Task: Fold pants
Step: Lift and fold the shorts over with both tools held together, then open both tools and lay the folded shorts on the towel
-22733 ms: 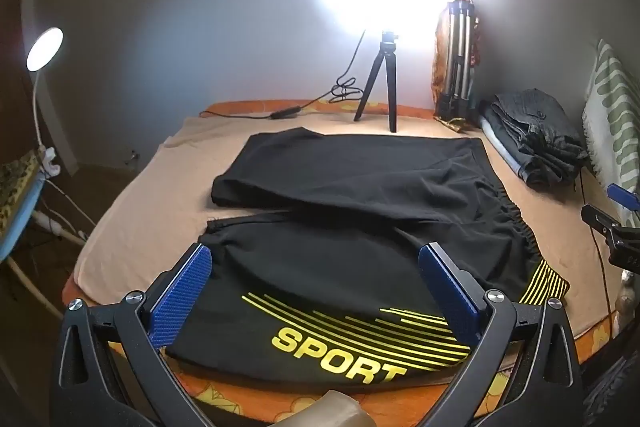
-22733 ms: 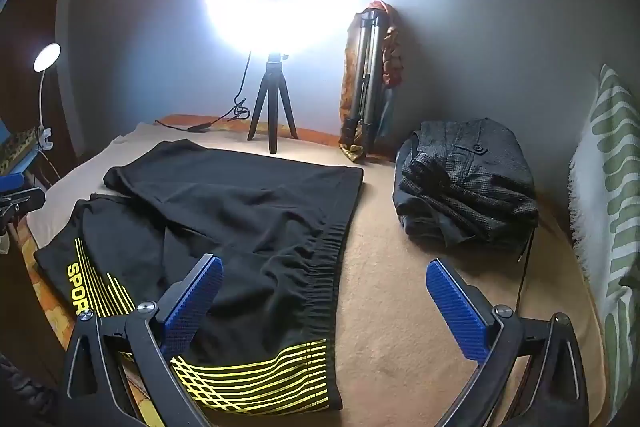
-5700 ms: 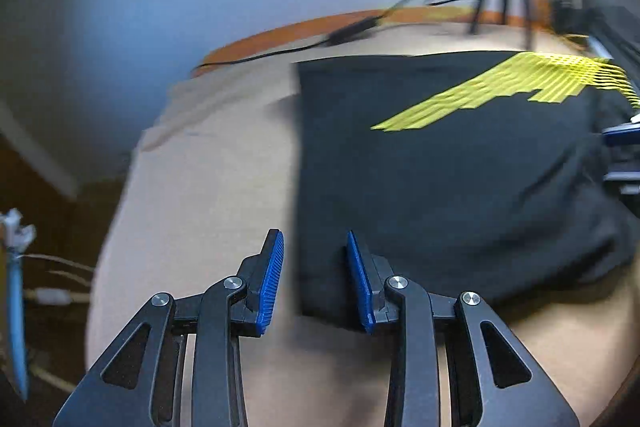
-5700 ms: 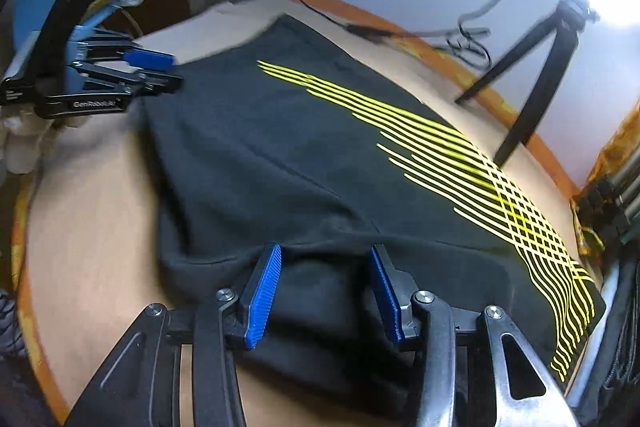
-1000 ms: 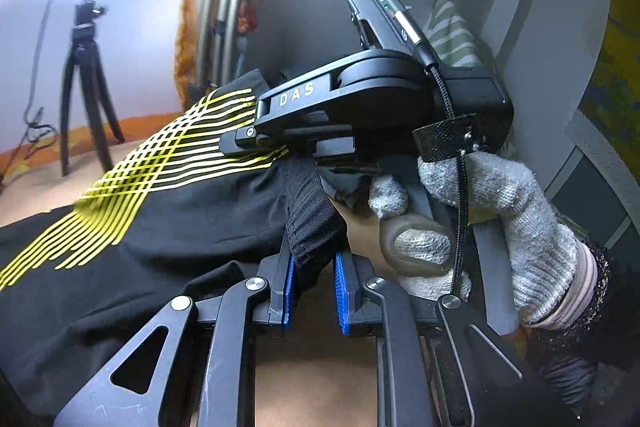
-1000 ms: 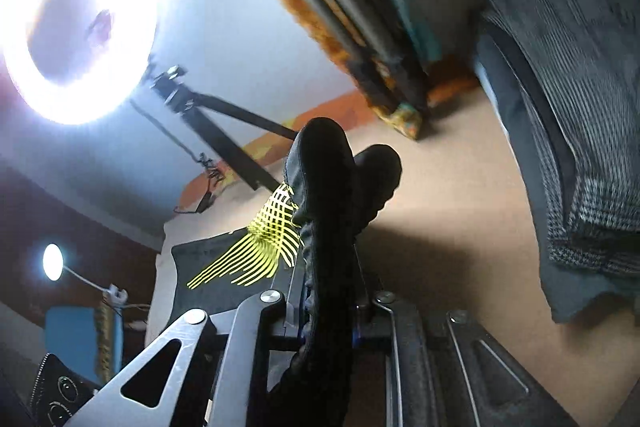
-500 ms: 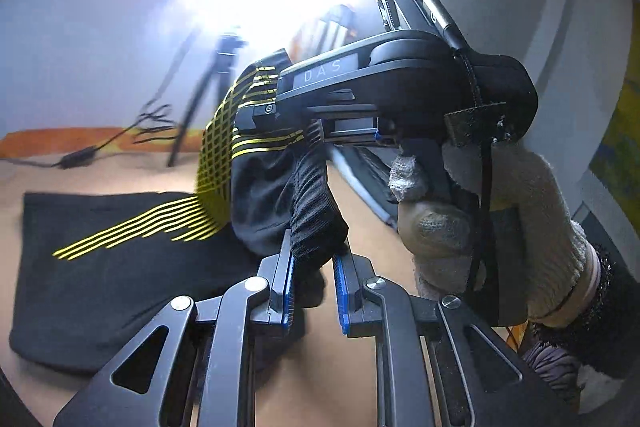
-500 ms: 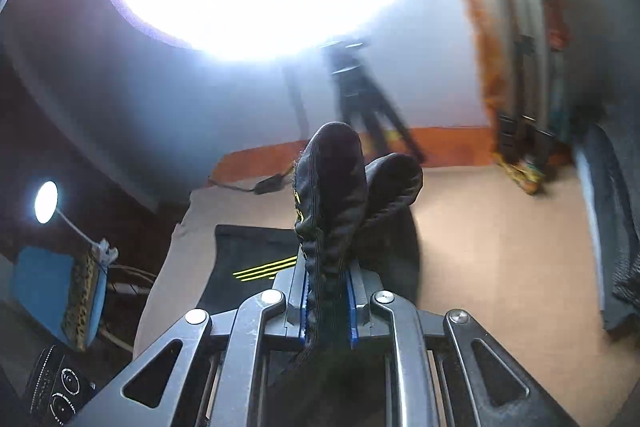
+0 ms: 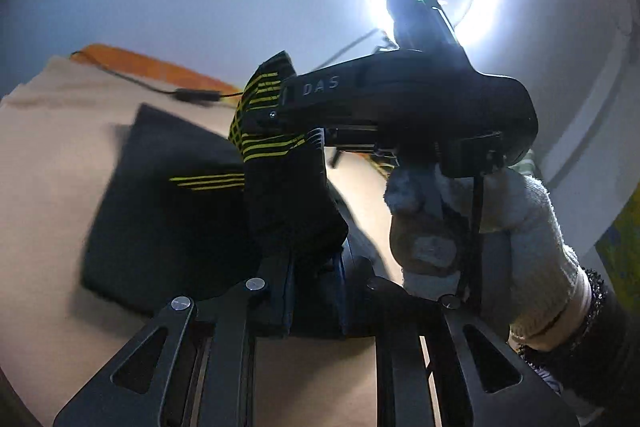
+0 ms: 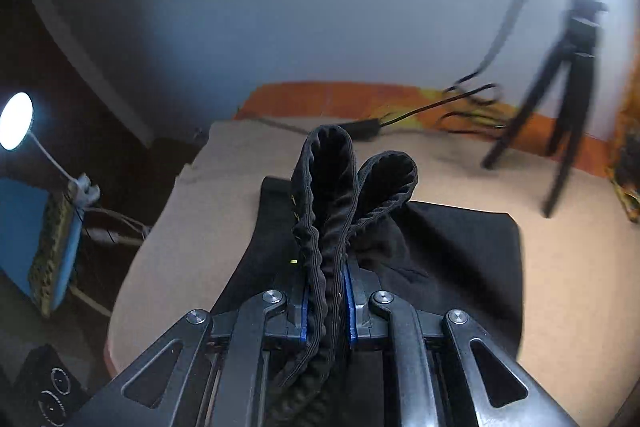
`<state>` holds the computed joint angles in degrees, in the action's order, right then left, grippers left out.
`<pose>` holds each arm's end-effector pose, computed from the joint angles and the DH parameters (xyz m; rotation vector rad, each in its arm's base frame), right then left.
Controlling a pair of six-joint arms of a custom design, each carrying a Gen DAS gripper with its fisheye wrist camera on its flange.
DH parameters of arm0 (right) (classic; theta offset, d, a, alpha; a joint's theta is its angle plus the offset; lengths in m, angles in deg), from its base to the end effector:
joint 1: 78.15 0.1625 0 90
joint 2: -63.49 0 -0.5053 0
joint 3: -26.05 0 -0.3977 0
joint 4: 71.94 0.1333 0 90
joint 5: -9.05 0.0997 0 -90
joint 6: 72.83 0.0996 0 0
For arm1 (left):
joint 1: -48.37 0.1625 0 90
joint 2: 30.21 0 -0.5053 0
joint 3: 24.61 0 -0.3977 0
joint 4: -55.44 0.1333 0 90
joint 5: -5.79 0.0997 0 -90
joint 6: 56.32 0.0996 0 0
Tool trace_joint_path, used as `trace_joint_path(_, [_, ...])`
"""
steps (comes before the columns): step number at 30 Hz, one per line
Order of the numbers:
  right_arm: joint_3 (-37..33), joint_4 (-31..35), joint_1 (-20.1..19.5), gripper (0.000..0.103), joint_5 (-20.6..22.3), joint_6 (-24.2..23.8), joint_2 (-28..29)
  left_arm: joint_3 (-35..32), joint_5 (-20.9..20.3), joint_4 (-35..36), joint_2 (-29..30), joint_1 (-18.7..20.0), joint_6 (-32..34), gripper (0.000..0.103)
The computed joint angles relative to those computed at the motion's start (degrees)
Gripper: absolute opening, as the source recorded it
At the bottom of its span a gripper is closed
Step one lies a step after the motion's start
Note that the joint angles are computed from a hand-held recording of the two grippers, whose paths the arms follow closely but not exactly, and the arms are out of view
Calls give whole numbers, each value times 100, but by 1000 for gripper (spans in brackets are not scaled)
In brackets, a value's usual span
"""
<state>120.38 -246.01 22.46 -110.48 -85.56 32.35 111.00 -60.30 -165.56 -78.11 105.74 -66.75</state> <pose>0.2183 -0.7078 0.0234 0.3998 -2.5560 0.4635 -0.1178 -0.5060 0.1421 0.3054 2.7678 -1.2399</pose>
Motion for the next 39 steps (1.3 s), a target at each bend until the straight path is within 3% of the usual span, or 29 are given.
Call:
trace_joint_path(7, [-457,234,-17,11,-208,-30,539,13,347,110,28,160,-226,15])
trace_joint_path(12, [-624,415,-57,15,-114,-162,705,21,815,348,14,110,-335,15])
trace_joint_path(14, [-594,575,-107,28,284,-246,631,104,1005,422,-44,23,-474,17])
trace_joint_path(15, [-496,592,-170,41,693,-271,509,124,1179,509,-77,-22,-580,18])
trace_joint_path(20, [121,174,-272,50,1501,-703,-119,347,2081,730,-163,-317,-909,26])
trace_joint_path(23, [642,-119,-398,55,1725,-787,-613,582,2618,723,-241,-557,-1164,31])
trace_joint_path(26, [1076,-319,-512,56,1611,-864,-1018,557,3085,714,-249,-724,-1119,31])
trace_joint_path(28, [1392,-467,-621,56,1572,-962,-1266,352,2961,741,-254,-610,-906,34])
trace_joint_path(29, [1624,-623,-691,56,1492,-1028,-1401,261,2851,813,-277,-562,-816,42])
trace_joint_path(31, [1865,-737,-793,56,1414,-1083,-1529,109,2719,1015,-261,-490,-654,49])
trace_joint_path(34, [2225,-868,-929,56,1381,-1244,-1714,-209,2879,1635,-115,-484,-502,49])
trace_joint_path(37, [2473,-1059,-980,56,1184,-1484,-1721,-452,3398,2406,51,-466,-638,49])
trace_joint_path(39, [2513,-1048,-1006,56,1146,-1585,-1696,-520,3500,2621,116,-410,-644,46])
